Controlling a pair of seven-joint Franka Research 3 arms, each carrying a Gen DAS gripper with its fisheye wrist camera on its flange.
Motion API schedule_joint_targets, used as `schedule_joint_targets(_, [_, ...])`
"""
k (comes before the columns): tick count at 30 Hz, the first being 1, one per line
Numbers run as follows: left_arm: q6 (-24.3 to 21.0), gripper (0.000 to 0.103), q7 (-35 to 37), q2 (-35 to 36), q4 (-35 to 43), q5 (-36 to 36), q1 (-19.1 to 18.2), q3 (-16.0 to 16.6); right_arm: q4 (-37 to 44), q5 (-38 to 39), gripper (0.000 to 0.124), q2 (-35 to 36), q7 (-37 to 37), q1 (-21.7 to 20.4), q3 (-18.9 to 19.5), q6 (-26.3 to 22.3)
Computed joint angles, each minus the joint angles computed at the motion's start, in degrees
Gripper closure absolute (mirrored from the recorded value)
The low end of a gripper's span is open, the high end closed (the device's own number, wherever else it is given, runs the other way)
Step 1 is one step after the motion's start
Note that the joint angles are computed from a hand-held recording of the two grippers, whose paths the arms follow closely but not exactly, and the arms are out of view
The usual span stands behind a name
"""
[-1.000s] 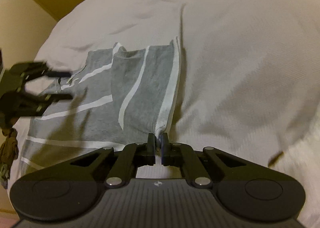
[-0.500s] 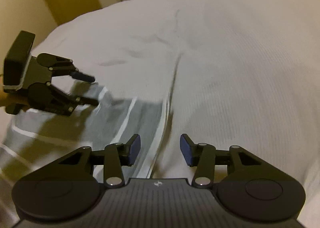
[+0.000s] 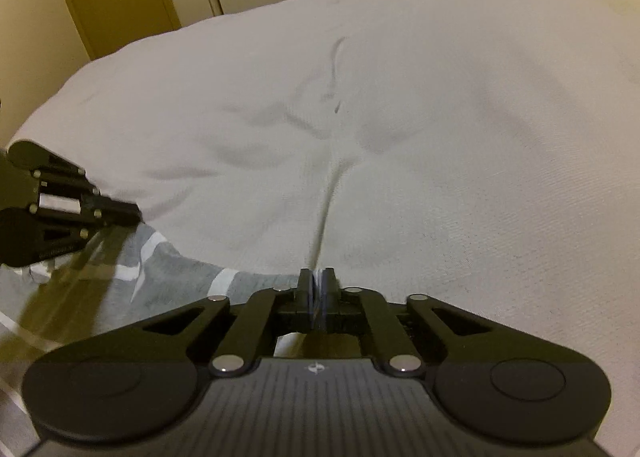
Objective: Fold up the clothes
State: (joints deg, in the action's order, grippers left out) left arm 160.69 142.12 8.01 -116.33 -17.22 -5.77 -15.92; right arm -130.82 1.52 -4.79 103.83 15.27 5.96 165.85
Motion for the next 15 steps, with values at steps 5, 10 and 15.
schedule_joint_targets(5, [-1.8, 0.084, 1.2, -3.1, -0.6, -7.3, 1.9, 0.6, -8.0, 1.4, 0.090, -9.2, 5.0, 0.8, 1.7, 0.3])
schedule_joint_targets(10, [-5.9, 0.076, 1.3, -11.6, -6.3, -7.8, 2.1, 5.8, -14.1, 14.6, 0.084, -14.9, -3.2, 8.2, -1.2, -5.5])
schedule_joint_targets(15, [-11.8, 0.069, -4.4, -21.8, -12.8, 2.2, 4.9, 12.3, -16.1, 5.8, 0.088, -19.6, 5.8, 1.0, 6.5, -14.7])
